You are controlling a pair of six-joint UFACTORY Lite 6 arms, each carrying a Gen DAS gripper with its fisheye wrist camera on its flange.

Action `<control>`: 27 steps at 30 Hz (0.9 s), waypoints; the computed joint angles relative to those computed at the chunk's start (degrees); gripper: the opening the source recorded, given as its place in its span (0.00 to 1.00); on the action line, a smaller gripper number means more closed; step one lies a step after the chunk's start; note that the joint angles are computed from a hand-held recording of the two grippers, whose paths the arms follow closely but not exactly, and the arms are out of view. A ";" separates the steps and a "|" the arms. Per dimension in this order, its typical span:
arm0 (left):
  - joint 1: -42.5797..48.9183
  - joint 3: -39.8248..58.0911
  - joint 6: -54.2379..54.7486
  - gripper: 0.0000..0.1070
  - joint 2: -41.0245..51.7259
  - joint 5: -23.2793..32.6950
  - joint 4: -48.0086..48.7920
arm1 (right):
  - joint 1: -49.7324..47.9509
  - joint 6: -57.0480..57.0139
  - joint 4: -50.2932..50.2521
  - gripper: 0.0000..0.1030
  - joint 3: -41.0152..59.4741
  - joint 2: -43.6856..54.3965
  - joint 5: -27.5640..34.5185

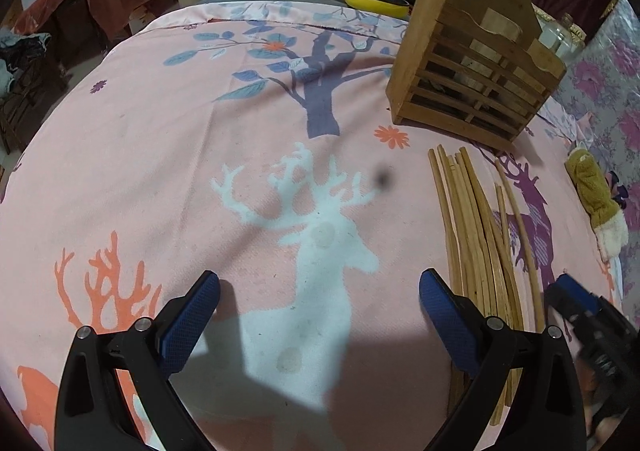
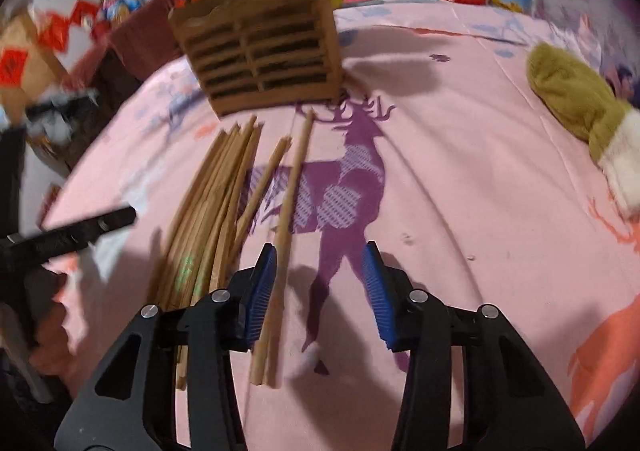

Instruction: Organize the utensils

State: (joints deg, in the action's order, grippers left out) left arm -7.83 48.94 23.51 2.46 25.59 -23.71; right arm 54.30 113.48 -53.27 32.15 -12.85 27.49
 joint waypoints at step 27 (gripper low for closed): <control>0.77 0.18 1.77 0.91 -0.73 0.73 -2.34 | 7.71 -8.26 -0.48 0.47 15.71 15.89 2.58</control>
State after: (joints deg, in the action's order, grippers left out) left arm -7.06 49.12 25.27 1.73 26.32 -26.05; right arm 62.01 105.23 -53.75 47.86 3.04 30.07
